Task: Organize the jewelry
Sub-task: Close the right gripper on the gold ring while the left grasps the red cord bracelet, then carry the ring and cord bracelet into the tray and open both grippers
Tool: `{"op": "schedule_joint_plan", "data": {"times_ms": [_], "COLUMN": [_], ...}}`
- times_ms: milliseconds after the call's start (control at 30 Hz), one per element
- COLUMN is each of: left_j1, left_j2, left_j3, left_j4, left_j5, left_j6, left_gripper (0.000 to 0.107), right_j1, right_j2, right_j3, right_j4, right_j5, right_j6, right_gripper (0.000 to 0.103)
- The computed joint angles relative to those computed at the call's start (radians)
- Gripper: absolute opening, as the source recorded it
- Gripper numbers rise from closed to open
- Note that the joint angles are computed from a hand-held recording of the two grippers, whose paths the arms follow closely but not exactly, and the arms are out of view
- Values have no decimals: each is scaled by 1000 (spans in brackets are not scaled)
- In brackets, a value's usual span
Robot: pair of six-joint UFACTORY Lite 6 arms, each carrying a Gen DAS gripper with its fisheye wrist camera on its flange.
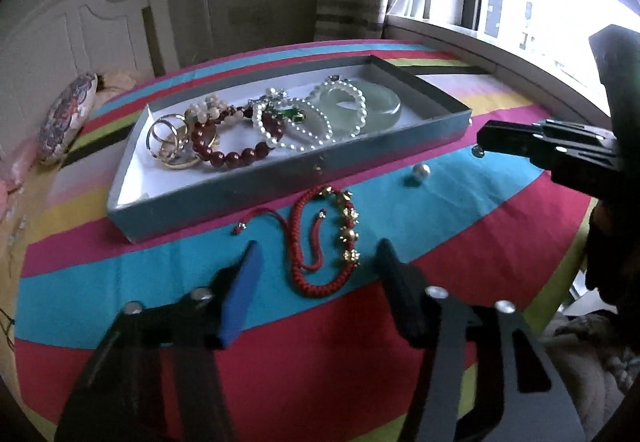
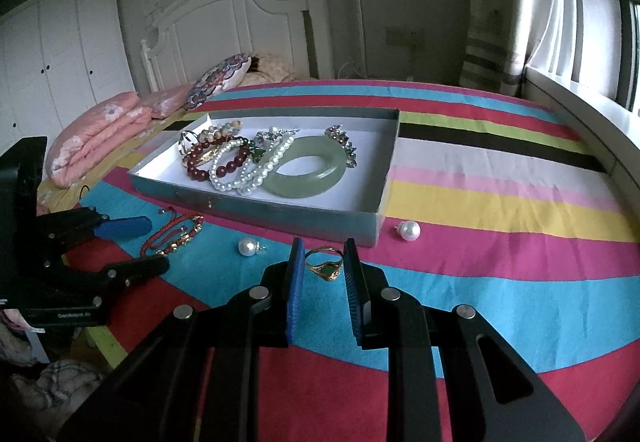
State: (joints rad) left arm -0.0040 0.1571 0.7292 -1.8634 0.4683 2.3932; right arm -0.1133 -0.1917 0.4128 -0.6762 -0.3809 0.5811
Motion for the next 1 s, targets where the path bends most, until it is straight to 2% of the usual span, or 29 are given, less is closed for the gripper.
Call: {"op": "schedule_joint_plan", "data": {"times_ms": [33, 67, 167, 233, 567, 1000], "left_j1": [0, -1, 14, 37, 57, 102], "left_j2": [-2, -9, -7, -13, -117, -242], "left_j3": [-1, -5, -12, -18, -72, -103], "left_j4": [16, 24, 22, 32, -4, 65], "left_j5": [6, 6, 32, 62, 79, 112], "left_j6": [-6, -9, -2, -9, 26, -41], "left_gripper": [22, 16, 14, 7, 7, 7], "right_j1": [1, 3, 7, 8, 45, 124], "right_j2": [2, 4, 5, -4, -47, -174], "right_j3": [1, 2, -3, -8, -28, -57], "right_j4": [-2, 4, 14, 6, 29, 97], "right_j5": [1, 1, -5, -4, 12, 76], "right_j6": [4, -2, -12, -6, -17, -68], "right_gripper": [22, 22, 22, 22, 22, 22]}}
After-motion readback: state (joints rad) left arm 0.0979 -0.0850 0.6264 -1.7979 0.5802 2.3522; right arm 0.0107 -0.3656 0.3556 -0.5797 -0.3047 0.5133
